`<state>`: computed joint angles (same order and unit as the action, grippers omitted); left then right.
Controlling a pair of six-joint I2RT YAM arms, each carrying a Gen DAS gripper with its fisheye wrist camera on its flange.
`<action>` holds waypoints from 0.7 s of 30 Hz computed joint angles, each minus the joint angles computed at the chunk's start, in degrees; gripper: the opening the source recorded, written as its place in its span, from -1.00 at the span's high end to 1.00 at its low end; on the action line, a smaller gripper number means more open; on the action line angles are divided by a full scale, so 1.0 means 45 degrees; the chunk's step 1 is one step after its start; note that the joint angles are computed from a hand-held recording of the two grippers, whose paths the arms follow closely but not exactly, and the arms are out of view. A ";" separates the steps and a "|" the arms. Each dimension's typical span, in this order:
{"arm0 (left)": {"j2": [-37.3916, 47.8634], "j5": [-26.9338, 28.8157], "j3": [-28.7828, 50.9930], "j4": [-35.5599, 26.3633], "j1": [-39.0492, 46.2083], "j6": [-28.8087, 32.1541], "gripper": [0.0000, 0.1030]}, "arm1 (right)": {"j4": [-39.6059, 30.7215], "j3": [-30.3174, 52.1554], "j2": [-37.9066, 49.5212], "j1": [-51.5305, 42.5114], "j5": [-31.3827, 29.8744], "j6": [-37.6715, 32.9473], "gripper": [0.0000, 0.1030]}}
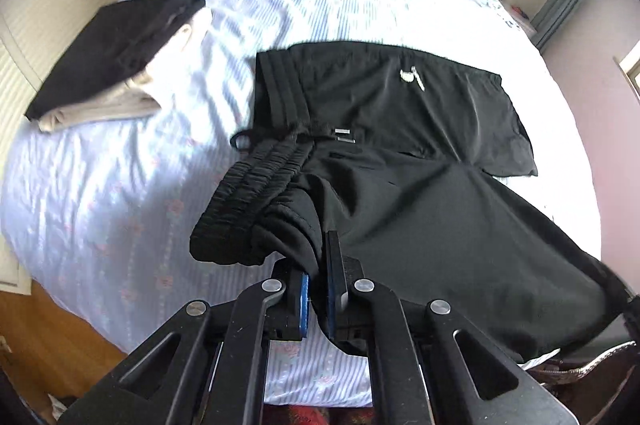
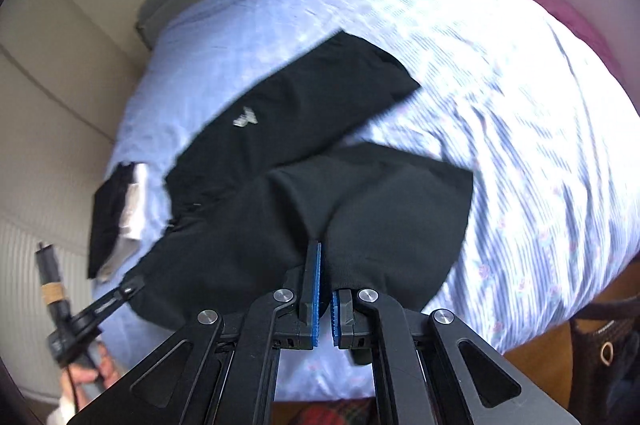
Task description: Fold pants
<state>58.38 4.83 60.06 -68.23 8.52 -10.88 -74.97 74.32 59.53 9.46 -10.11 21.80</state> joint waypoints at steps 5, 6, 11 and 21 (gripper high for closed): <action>0.0735 0.0201 0.1558 -0.1197 0.0749 0.0599 0.85 | -0.1120 0.2204 0.1000 0.0127 0.0048 -0.0736 0.91; 0.0808 0.0261 0.1718 -0.1334 0.0859 0.0653 0.85 | -0.1173 0.2588 0.1333 0.0031 -0.0081 -0.0811 0.91; 0.2133 0.0119 0.2351 -0.0954 0.0429 -0.0150 0.85 | -0.0753 0.4035 0.2873 0.0367 0.0262 -0.0756 0.91; 0.5309 -0.0080 0.4194 0.1458 0.0119 -0.0671 0.85 | 0.1985 0.5967 0.6521 0.0014 0.0301 -0.1226 0.91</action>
<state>82.28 4.47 78.93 -61.67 9.05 -13.90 -66.04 101.17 88.88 9.53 -8.76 16.28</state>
